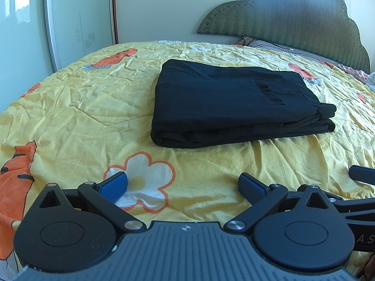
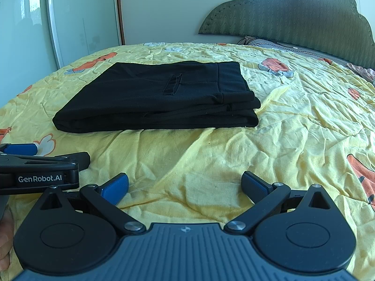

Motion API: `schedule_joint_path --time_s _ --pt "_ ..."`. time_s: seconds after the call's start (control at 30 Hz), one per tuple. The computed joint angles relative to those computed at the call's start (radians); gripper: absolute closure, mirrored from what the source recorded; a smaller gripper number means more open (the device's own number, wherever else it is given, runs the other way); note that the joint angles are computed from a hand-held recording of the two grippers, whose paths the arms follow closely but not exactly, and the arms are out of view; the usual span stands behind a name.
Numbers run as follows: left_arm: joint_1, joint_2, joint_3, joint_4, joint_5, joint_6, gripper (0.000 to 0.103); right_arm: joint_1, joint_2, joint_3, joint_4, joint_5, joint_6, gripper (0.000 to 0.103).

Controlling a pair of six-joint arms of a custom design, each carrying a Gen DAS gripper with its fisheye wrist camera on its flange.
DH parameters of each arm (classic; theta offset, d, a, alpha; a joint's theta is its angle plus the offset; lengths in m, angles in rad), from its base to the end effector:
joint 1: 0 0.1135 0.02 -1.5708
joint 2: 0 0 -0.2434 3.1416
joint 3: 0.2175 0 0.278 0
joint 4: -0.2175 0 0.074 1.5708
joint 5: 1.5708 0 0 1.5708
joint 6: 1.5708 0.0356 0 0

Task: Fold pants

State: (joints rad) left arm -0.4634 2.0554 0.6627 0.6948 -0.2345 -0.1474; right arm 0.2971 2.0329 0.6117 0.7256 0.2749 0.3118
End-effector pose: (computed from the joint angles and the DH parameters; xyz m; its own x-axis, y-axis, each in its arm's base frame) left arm 0.2933 -0.1373 0.0025 -0.6091 0.1447 -0.7798 0.1881 0.9815 0.0352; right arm 0.3006 0.0819 0.0025 -0.6085 0.1225 -0.7840 0.1095 0.9915 0.0699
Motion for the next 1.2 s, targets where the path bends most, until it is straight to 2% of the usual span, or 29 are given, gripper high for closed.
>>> schedule_joint_path --time_s 1.2 --pt "0.0 0.0 -0.002 0.001 0.0 0.0 0.001 -0.017 0.001 0.013 -0.022 0.005 -0.021 0.0"
